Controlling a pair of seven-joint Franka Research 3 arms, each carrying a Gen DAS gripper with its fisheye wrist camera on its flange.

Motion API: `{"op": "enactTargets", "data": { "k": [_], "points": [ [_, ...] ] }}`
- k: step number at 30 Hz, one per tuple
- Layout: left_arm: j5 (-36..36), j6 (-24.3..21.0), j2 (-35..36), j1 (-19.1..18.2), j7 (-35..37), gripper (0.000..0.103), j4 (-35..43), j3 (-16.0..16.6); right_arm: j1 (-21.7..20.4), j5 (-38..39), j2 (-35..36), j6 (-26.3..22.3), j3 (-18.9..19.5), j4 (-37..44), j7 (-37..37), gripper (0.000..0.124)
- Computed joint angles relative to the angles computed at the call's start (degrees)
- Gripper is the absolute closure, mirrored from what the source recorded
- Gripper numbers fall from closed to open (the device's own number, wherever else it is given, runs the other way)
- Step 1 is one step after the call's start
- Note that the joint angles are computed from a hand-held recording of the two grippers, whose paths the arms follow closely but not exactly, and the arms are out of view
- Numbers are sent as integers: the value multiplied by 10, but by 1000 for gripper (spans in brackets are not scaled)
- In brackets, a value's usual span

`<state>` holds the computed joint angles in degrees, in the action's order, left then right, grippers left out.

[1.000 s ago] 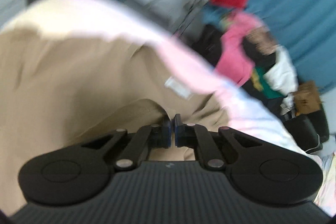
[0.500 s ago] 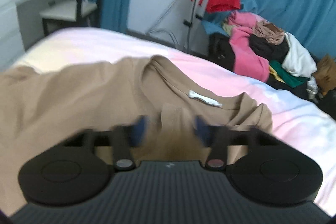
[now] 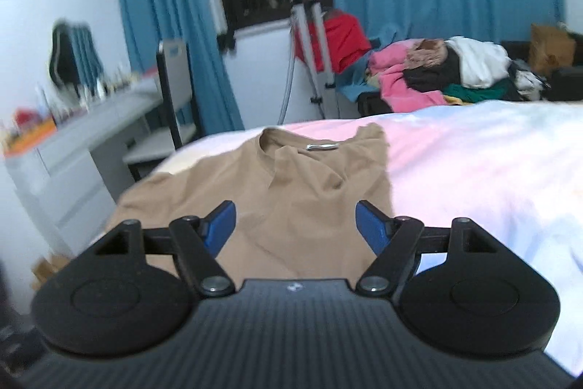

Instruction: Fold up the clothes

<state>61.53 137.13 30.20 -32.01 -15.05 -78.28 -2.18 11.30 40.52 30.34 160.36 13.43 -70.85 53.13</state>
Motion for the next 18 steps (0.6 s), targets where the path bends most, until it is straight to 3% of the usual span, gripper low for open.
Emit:
{"op": "enactTargets", "data": {
  "k": [2, 4, 6, 13, 18],
  "points": [
    [-4, -5, 3, -4, 3, 19, 7, -3, -50, 90, -52, 39, 48, -79, -79, 46],
    [-11, -12, 8, -9, 7, 19, 16, -6, -77, 174, -79, 67, 72, -117, -150, 38],
    [-26, -23, 20, -14, 27, 19, 37, -11, -108, 275, -89, 82, 100, -129, -233, 23],
    [-94, -58, 90, -37, 137, 19, 146, -13, -110, 338, -84, -4, 50, -117, -189, 21],
    [-132, -2, 97, -32, 100, 19, 139, 3, -103, 383, -91, -37, 21, -122, -203, 21]
  ]
}}
